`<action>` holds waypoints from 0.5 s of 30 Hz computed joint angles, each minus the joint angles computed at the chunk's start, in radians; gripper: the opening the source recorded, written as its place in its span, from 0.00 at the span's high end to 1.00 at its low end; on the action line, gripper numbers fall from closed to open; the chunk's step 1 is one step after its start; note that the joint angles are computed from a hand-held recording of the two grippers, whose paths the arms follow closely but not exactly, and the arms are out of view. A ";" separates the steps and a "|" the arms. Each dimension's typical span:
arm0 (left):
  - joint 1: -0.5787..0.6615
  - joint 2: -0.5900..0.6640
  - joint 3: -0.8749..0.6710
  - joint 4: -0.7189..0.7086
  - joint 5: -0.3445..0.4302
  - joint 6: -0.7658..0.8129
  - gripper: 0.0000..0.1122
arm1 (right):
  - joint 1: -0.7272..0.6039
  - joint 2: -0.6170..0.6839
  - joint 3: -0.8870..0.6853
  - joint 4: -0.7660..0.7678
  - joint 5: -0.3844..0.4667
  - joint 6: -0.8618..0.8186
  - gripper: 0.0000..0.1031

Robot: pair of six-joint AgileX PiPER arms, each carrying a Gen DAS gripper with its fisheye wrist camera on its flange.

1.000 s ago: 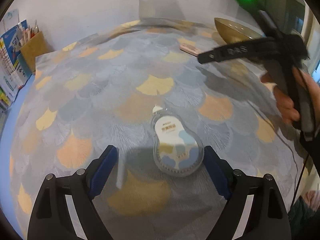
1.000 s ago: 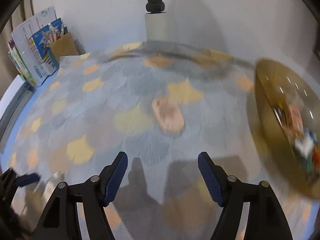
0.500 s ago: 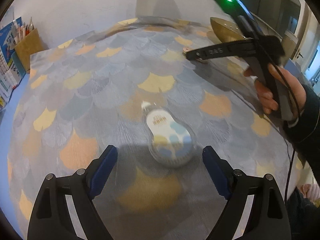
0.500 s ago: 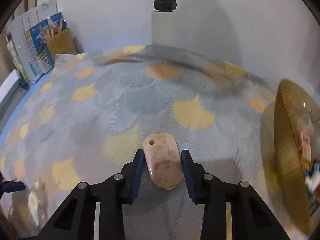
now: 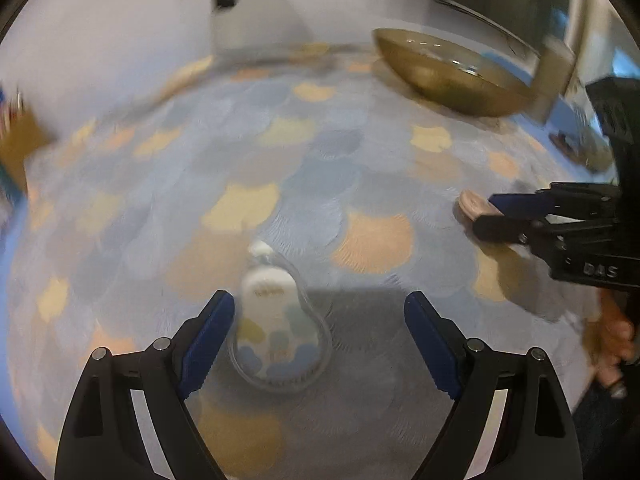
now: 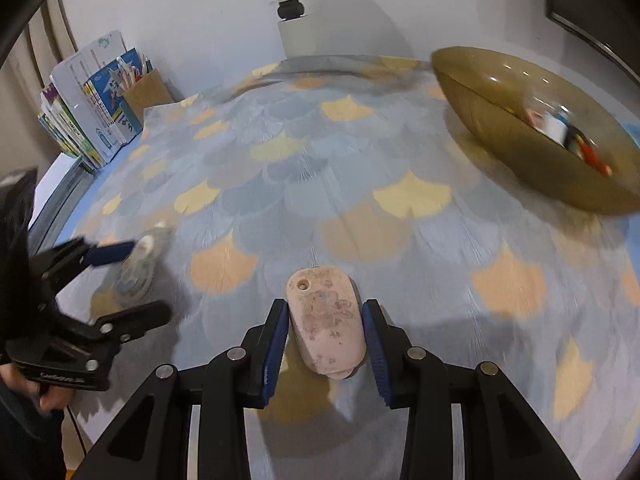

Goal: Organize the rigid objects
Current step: 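Grasp the clear tape dispenser with the left tool while the right tool grasps the pink eraser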

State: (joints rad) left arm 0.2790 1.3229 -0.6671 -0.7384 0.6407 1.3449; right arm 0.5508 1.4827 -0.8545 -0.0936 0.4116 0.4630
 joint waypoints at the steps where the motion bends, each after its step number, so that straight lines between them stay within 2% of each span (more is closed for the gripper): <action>1: -0.023 -0.029 0.031 0.001 -0.051 0.001 0.24 | 0.006 -0.013 0.014 -0.011 -0.003 0.017 0.64; 2: -0.036 -0.049 0.054 0.012 -0.082 -0.009 0.24 | 0.015 -0.024 0.028 -0.037 -0.005 0.043 0.64; 3: -0.027 -0.050 0.059 0.013 -0.079 -0.007 0.24 | 0.027 -0.029 0.036 -0.073 -0.005 0.076 0.64; 10: 0.149 0.027 -0.006 -0.032 0.056 -0.034 0.24 | 0.120 -0.022 0.045 -0.368 0.030 0.340 0.55; 13: 0.178 0.053 -0.020 -0.069 0.070 -0.032 0.32 | 0.152 -0.006 0.034 -0.458 0.063 0.419 0.55; 15: 0.163 0.035 0.000 -0.078 0.041 -0.027 0.47 | 0.139 -0.010 0.038 -0.447 0.056 0.416 0.55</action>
State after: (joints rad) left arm 0.4418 1.3581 -0.6668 -0.8168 0.6813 1.3175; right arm 0.6902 1.4730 -0.8160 -0.5403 0.4673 0.8795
